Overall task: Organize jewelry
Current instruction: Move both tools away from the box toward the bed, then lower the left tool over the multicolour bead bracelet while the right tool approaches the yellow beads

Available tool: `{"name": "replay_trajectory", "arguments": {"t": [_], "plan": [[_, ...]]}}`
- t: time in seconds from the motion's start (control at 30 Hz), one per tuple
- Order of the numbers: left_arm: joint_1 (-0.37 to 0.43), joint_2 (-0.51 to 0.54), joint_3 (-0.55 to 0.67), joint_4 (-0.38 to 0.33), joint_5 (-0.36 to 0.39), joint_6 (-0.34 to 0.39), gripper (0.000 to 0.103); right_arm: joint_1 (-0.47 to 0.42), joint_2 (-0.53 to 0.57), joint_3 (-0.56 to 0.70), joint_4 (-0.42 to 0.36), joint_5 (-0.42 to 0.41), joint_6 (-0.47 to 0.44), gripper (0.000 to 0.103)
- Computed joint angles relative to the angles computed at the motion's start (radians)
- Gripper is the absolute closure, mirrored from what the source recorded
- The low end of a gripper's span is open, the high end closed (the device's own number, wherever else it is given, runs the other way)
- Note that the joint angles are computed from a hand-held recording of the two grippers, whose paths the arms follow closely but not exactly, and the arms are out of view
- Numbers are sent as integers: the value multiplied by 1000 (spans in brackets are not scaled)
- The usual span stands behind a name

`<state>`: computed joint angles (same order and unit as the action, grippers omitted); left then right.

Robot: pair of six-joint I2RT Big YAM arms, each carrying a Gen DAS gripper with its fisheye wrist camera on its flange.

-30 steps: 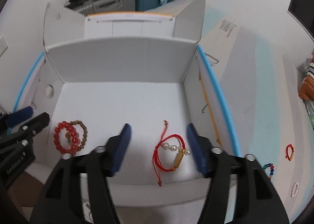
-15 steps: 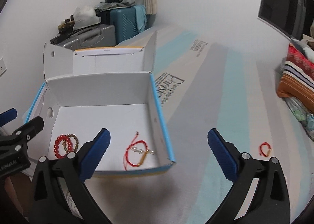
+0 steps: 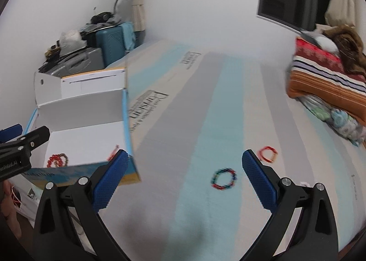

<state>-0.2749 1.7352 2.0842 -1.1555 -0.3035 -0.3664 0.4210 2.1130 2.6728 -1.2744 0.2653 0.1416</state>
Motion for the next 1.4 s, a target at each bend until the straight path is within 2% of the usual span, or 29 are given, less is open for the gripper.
{"name": "replay_trajectory", "arguments": {"t": [0.03,0.17,0.6,0.9,1.1,1.23,1.4], "plan": [[-12,6,8,0,0,1,5,-11,-51,-90,36,3,4,7],[-48,28,39,-4,10,3,6,-42,-160,-279,107,4,19,7],[-159,134,132,-5,23,43,6,-142,-398,-697,257,8,56,7],[-202,228,209,-15,58,63,6,-195,-460,-855,307,14,71,7],[-221,334,326,-56,80,78,6,-221,-471,-941,328,5,96,7],[-226,415,428,-92,103,76,6,-229,-473,-984,334,-8,114,7],[-232,582,682,-208,126,81,6,-239,-473,-1030,348,-29,147,8]]}}
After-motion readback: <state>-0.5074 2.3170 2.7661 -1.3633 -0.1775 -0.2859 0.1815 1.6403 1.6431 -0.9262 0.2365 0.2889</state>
